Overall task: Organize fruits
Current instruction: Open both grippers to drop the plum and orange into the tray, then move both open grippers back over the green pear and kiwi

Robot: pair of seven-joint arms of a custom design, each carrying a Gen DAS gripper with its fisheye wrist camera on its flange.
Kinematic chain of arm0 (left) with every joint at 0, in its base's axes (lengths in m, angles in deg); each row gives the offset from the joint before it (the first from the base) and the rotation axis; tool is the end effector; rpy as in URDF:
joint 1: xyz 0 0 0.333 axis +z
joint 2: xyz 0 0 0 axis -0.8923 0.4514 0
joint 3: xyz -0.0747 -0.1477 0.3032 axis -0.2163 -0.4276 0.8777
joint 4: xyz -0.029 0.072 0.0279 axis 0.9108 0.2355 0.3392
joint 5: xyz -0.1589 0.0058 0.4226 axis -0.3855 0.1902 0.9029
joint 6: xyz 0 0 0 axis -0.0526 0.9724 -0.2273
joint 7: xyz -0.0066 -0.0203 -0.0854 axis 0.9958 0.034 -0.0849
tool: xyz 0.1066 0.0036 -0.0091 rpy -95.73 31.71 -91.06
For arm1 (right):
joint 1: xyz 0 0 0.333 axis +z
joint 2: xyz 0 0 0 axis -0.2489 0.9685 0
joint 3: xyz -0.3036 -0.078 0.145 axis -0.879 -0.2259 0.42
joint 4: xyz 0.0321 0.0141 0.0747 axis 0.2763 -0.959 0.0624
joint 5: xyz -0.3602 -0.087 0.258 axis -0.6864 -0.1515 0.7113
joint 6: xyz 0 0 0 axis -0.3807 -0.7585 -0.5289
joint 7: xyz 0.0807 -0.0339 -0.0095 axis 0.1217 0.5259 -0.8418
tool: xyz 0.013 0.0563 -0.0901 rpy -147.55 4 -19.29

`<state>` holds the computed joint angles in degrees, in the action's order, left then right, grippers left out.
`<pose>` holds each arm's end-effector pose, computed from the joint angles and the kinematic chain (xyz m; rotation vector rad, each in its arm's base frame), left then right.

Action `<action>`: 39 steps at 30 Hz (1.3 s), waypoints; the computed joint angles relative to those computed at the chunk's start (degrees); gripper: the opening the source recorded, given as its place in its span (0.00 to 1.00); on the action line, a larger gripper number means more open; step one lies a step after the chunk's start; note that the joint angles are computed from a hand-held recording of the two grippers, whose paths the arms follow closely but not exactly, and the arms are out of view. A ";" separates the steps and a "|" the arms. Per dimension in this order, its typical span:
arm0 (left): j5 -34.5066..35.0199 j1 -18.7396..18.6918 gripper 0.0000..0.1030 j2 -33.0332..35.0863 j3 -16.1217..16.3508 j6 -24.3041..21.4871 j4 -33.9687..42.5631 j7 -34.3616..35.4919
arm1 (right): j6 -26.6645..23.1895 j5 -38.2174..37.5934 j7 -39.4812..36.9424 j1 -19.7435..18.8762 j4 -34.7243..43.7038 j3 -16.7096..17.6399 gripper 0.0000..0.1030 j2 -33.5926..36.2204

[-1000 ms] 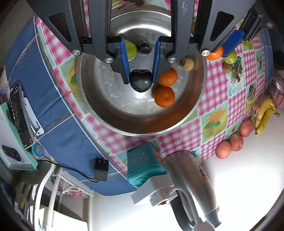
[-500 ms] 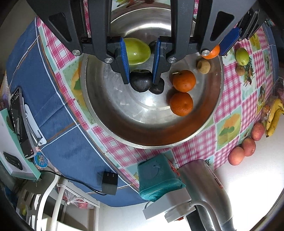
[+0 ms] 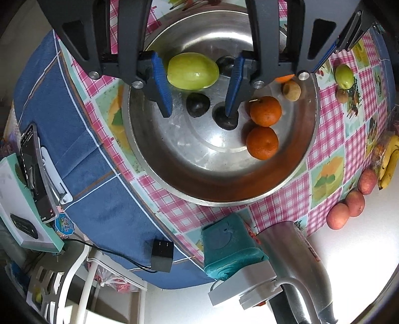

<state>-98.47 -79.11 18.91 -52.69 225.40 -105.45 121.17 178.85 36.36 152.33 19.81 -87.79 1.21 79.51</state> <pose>0.4922 -0.2011 0.3922 -2.1137 2.0185 -0.7563 0.5423 0.4387 0.3985 -1.8698 2.1371 -0.2761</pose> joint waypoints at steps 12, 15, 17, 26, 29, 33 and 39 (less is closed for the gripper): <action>8.27 5.16 0.59 -2.77 -0.38 -6.16 -0.82 -12.70 | -0.59 -0.40 -0.67 0.27 0.53 0.30 0.45 0.01; 11.10 6.83 0.59 -3.89 -0.34 -7.67 -1.58 -16.73 | -0.69 -0.12 -1.67 0.44 1.17 0.47 0.45 0.50; 12.73 7.85 0.59 -4.76 -0.12 -8.77 -2.10 -19.18 | -0.80 -0.02 -2.31 0.65 1.59 0.52 0.45 0.79; 13.52 9.53 0.65 -9.61 2.24 -8.96 -5.84 -23.58 | -0.28 0.79 -5.54 1.81 3.54 0.94 0.44 2.06; 14.66 10.48 0.66 -10.72 2.23 -8.90 -6.56 -25.06 | -0.35 0.75 -7.03 2.60 4.77 1.04 0.45 2.75; 14.77 10.74 0.67 -12.04 3.03 -8.56 -7.60 -25.50 | -0.05 0.86 -9.24 3.61 6.25 1.24 0.45 3.55; 15.33 11.54 0.68 -13.89 3.39 -8.29 -8.91 -26.61 | 0.17 1.21 -11.63 4.87 7.92 1.15 0.45 4.43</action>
<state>-83.13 -67.58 5.02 -49.30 217.10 -114.37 94.56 179.02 37.57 140.70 24.68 -79.87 2.37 83.94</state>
